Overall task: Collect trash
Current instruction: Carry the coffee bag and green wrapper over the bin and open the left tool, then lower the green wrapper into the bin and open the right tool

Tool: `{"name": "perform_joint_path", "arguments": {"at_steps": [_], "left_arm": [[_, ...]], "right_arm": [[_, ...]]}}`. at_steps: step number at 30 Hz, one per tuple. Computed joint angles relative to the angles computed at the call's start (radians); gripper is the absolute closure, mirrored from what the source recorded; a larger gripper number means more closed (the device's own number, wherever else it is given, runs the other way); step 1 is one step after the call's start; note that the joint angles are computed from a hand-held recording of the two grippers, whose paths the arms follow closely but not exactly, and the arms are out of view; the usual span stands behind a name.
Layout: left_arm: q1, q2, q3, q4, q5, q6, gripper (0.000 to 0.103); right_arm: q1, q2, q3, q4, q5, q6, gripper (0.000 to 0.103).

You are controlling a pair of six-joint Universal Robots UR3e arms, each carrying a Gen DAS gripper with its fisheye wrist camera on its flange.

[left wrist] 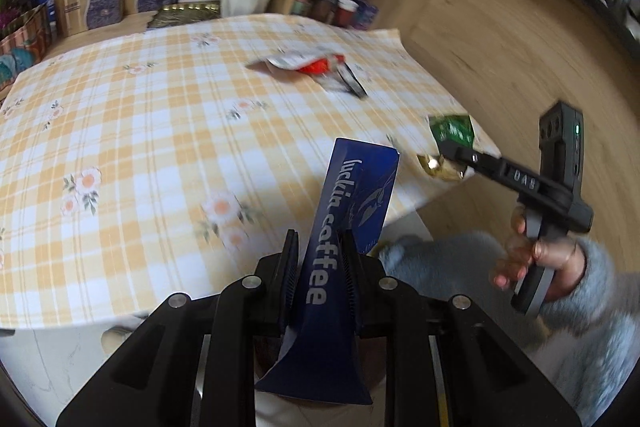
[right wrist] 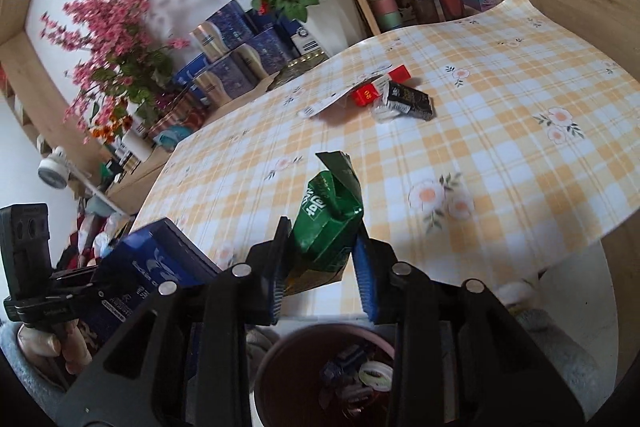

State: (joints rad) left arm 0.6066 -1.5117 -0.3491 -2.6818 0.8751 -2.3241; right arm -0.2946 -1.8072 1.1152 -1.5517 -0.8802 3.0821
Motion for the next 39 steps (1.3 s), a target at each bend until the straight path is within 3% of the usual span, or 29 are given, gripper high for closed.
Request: {"name": "perform_joint_path", "arguments": {"at_steps": [3,6,11,18,22,32,39], "left_arm": [[0.008,0.141,-0.207,0.022,0.024,0.085,0.081],[-0.063,0.272,-0.467,0.158,0.084,0.069,0.081],[-0.347,0.367,-0.824,0.528,0.235,-0.101,0.081],[-0.647,0.307,-1.099,0.907,0.378,-0.288,0.081],[-0.761,0.243,-1.218,1.072,0.467,-0.344,0.081],[-0.907,0.120,-1.392,1.280,0.616,-0.406,0.080],[-0.900,0.112,-1.485,1.329,0.612,-0.427,0.078]], "right_arm": [[-0.039,-0.089,0.049,0.079,0.018,-0.088,0.070],[-0.080,-0.156,0.085,0.160,0.035,-0.171,0.070],[-0.138,-0.203,0.137,0.222,0.048,-0.228,0.070],[-0.211,-0.211,0.158,0.237,0.074,-0.254,0.070],[-0.232,-0.208,0.157,0.244,0.074,-0.266,0.070],[-0.298,-0.216,0.157,0.303,0.080,-0.321,0.070],[-0.286,-0.210,0.164,0.299,0.072,-0.317,0.070]]}}
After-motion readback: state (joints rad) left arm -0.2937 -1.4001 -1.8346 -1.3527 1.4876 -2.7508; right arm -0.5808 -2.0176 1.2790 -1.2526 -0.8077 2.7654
